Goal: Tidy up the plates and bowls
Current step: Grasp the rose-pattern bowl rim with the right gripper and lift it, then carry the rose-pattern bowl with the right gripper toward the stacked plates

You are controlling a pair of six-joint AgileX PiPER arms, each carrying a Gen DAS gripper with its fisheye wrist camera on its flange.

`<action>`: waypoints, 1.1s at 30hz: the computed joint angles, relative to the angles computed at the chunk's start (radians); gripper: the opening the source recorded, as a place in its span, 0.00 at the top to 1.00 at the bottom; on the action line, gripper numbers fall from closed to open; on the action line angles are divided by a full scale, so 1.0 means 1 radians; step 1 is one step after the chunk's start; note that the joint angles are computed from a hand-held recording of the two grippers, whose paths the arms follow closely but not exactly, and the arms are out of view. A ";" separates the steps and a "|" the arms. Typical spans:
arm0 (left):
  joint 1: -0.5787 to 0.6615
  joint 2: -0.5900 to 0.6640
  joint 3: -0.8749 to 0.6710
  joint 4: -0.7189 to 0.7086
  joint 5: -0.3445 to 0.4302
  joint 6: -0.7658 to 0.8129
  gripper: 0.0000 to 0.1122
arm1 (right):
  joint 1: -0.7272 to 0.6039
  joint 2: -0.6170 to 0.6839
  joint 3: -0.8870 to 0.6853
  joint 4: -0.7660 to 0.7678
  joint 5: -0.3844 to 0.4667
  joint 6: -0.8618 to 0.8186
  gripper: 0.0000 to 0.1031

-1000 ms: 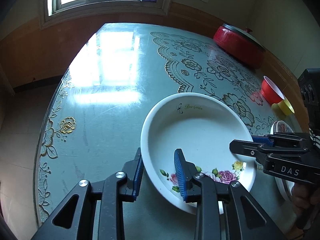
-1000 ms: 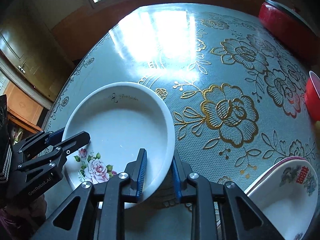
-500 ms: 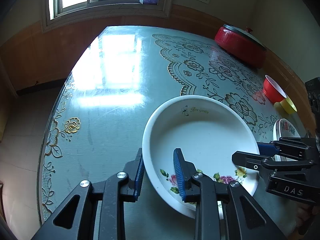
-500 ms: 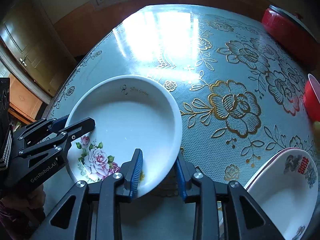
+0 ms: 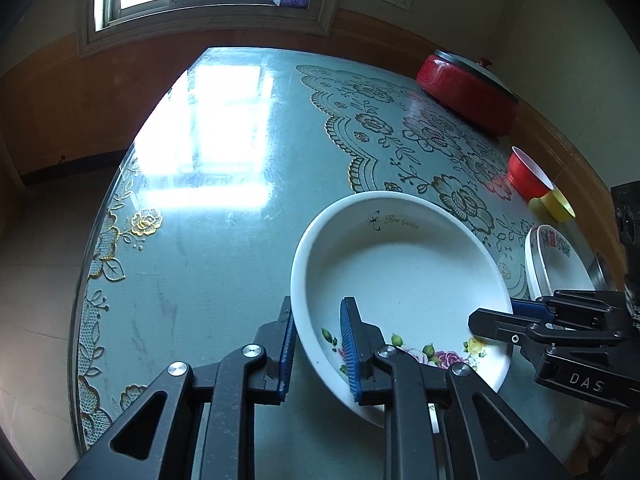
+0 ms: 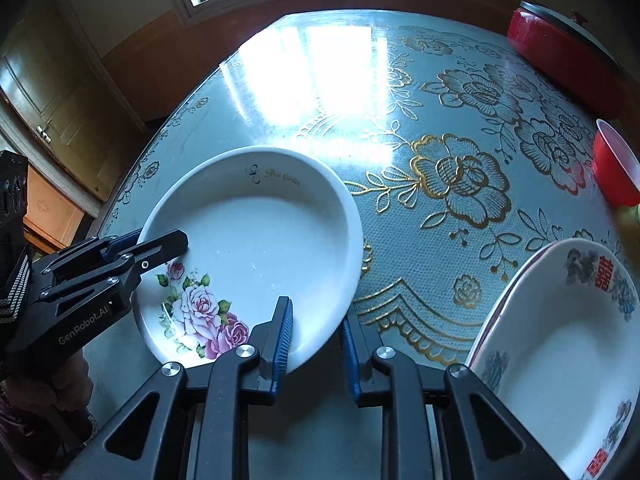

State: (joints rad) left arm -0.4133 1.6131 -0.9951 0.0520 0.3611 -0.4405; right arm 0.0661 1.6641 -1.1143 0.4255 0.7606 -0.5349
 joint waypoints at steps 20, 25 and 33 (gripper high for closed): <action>-0.008 -0.086 0.119 -0.323 -0.072 0.400 0.82 | -0.033 -0.205 0.277 0.128 -0.101 0.011 0.72; -0.028 -0.104 0.142 -0.422 -0.074 0.512 0.82 | -0.085 -0.240 0.315 0.166 -0.081 -0.032 0.74; -0.026 -0.105 0.170 -0.676 -0.049 0.763 0.82 | -0.213 -0.267 0.373 0.306 0.038 -0.159 0.74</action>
